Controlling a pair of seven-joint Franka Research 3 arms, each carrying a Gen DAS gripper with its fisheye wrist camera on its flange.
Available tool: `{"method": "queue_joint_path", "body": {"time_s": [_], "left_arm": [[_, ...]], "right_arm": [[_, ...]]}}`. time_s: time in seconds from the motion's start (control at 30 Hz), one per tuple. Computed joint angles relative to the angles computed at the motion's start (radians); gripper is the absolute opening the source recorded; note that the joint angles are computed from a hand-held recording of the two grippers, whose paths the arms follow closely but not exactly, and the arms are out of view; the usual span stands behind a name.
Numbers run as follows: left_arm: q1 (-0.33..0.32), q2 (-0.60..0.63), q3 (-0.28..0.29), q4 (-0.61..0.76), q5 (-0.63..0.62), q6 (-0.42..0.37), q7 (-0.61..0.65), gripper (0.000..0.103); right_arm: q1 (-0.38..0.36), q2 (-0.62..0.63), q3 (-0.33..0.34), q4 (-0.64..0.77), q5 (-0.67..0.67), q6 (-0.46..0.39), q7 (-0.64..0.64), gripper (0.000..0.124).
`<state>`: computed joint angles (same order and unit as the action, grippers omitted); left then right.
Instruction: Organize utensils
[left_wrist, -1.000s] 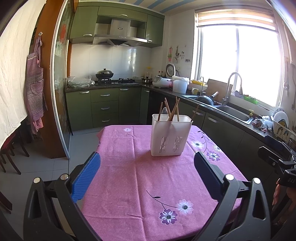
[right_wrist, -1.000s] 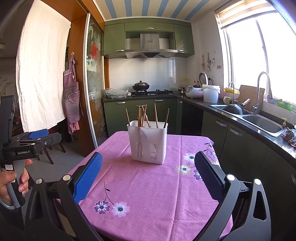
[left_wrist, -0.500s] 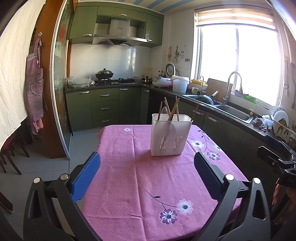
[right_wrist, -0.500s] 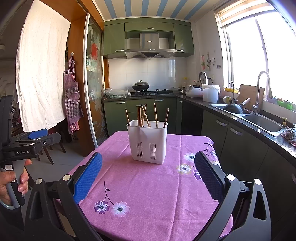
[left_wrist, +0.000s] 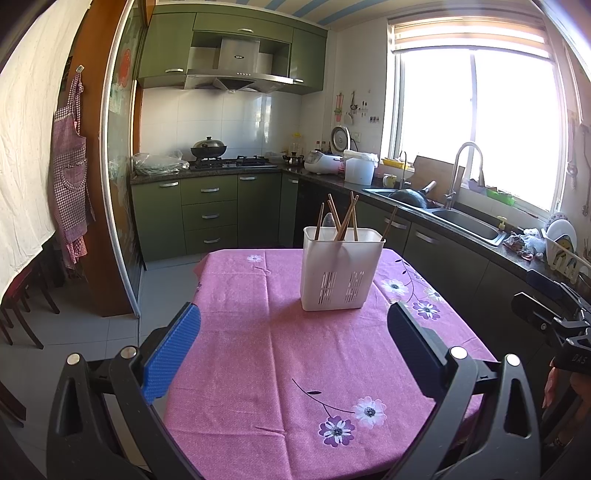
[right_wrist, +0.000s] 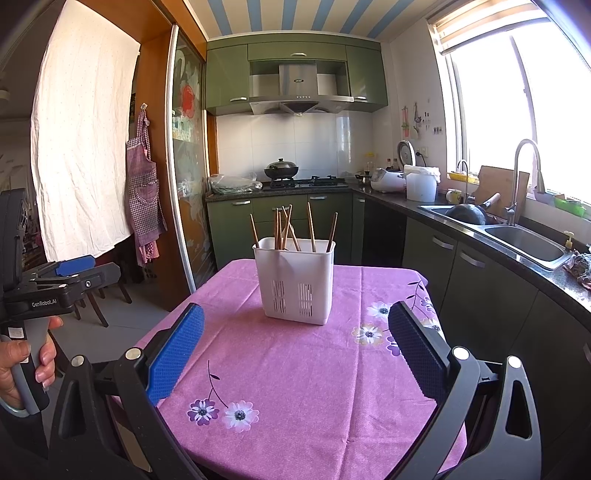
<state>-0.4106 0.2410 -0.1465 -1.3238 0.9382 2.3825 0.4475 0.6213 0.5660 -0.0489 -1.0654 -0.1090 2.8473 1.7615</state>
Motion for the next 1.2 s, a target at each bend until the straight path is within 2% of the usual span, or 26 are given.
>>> {"method": "queue_joint_path", "body": {"time_s": [0.33,0.77,1.0,1.13,1.2], "left_arm": [[0.001,0.0,0.002,0.001,0.001,-0.001,0.0,0.096],[-0.012,-0.002,0.002,0.009,0.037,-0.058,-0.029,0.096],[0.002,-0.002,-0.006,0.008,-0.009,-0.027,0.004,0.096],[-0.017,0.009,0.001,0.029,0.032,-0.057,0.006,0.096],[-0.015,0.01,0.0,0.027,0.03,-0.042,0.021,0.096]], "right_arm": [[0.001,0.005,0.0,0.007,0.002,-0.004,-0.002,0.098],[0.008,0.018,-0.005,0.02,-0.002,-0.009,0.004,0.098],[0.004,0.02,0.0,0.024,0.002,-0.012,-0.002,0.098],[0.004,0.02,0.001,0.024,0.003,-0.012,-0.003,0.098],[0.004,0.02,0.0,0.025,0.003,-0.013,-0.003,0.098]]}}
